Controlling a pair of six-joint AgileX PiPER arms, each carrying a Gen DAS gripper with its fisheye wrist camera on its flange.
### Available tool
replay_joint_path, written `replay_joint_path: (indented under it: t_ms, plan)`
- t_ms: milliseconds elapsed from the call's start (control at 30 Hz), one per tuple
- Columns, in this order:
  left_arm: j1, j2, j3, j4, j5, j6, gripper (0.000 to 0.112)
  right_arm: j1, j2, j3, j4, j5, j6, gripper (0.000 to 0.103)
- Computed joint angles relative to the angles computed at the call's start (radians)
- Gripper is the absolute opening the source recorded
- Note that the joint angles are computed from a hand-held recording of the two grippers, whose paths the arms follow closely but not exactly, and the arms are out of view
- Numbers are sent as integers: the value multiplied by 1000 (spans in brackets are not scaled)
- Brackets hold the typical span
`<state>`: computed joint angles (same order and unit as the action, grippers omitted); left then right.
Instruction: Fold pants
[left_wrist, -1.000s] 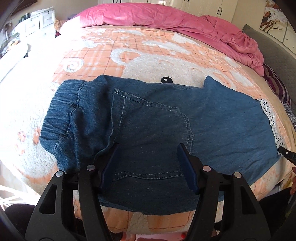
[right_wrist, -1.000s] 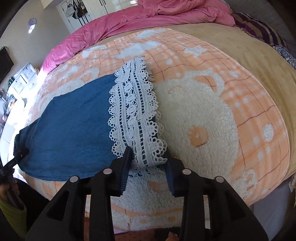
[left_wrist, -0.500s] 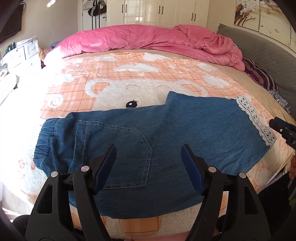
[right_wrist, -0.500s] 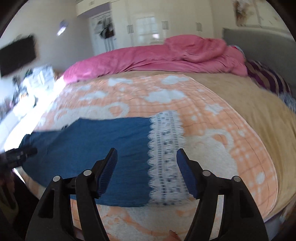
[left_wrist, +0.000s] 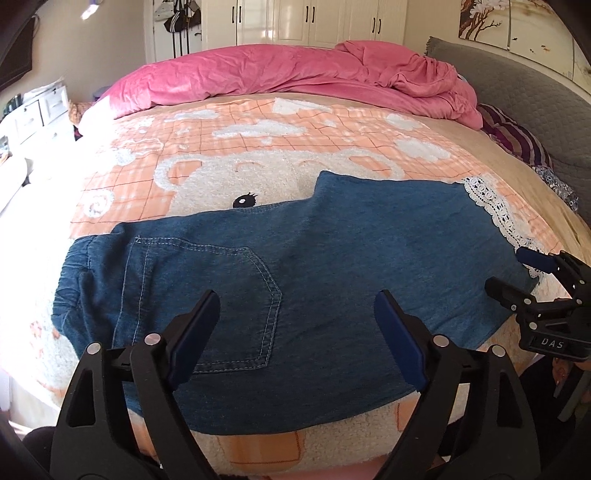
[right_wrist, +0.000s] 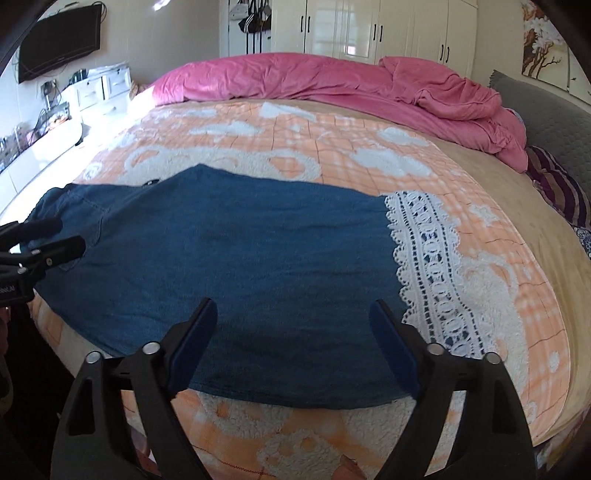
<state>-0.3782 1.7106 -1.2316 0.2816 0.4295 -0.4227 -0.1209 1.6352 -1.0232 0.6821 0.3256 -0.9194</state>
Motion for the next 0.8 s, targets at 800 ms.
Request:
replay_joint_path:
  t_ms: [800]
  plan:
    - [-2,14,-24,-32,70,26,92,-326,-59,3,459,191,-242,94]
